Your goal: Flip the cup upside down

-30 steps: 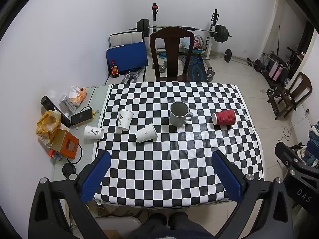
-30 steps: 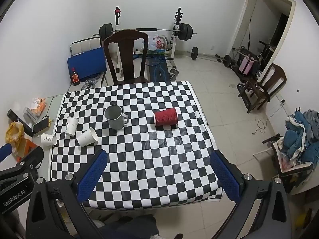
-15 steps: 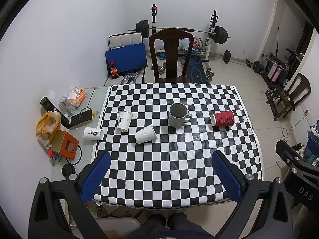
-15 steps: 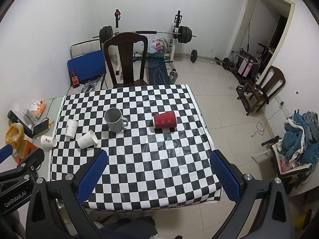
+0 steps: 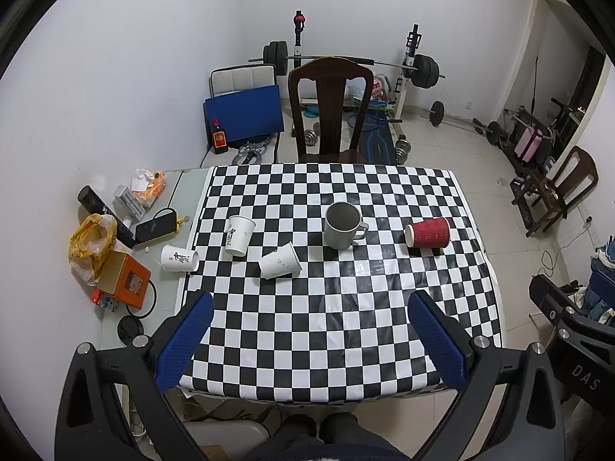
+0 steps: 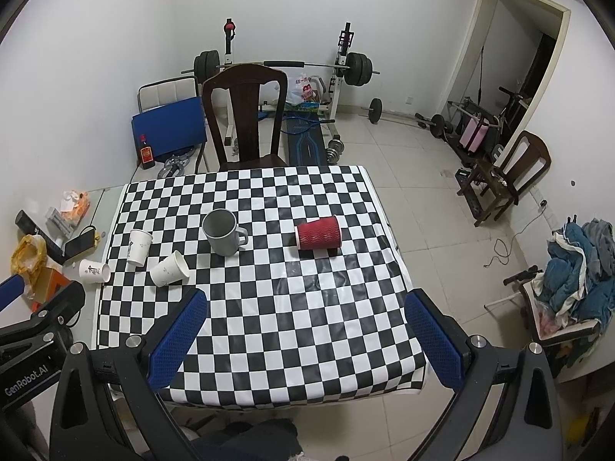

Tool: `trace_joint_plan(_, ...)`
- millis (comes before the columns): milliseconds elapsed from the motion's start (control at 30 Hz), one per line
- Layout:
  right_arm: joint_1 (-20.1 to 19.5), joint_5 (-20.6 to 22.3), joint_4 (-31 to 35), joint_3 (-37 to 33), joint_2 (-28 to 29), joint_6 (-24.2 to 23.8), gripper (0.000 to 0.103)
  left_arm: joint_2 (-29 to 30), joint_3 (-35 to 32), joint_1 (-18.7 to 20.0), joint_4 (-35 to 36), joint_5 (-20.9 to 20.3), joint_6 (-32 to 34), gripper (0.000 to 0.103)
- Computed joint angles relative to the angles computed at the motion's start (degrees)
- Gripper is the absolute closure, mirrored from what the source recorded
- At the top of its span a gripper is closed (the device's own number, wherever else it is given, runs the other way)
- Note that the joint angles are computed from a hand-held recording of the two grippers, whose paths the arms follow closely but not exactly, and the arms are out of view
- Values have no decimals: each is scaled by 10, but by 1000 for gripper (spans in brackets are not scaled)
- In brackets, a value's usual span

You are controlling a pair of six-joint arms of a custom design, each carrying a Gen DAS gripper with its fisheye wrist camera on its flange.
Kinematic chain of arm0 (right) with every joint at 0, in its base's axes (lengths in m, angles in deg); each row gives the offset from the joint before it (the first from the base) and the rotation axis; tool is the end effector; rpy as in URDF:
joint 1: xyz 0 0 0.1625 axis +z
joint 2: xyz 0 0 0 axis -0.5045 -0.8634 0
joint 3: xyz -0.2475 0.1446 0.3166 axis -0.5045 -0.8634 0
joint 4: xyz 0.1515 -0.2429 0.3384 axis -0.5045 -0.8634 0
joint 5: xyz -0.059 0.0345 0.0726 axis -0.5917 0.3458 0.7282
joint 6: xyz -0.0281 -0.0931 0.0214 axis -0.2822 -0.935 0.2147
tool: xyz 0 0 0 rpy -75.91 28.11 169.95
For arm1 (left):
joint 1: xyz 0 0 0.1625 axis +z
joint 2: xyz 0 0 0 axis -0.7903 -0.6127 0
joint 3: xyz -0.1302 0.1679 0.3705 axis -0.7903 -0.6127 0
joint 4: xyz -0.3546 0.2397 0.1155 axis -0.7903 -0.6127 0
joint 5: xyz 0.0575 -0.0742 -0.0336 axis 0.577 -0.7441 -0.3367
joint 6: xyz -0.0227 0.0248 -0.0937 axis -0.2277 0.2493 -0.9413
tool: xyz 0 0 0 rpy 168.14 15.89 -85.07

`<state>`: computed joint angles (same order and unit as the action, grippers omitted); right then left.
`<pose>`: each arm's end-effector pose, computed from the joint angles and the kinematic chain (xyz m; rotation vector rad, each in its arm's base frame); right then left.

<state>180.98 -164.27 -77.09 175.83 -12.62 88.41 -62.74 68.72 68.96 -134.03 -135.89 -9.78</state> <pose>0.5415 -0.2459 0.1770 0.1240 -2.0970 0.7424 -0.1621 -0.2584 0.4783 0.3595 2.2950 -0.6288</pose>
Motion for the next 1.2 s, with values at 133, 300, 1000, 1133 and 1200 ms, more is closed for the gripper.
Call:
trace_joint_plan(133,0,-1,3,-1,0,1,0,-4,1,0,1,0,2,0)
trace_joint_plan(300,0,-1,3,-1,-1,0,0,-6,2,-1,0,0,2,0)
trace_joint_plan(1000,3,-3,5,-1,2,5,0,-10,2,-2,-1,0,3,0)
trace_joint_plan(1133,3,-3,4,0,2,5,0,-11,3,-2,-2,0,4,0)
trace_joint_plan(1200,3,-1,5,0,2,6,0,-11,3,-2,-2,0,3,0)
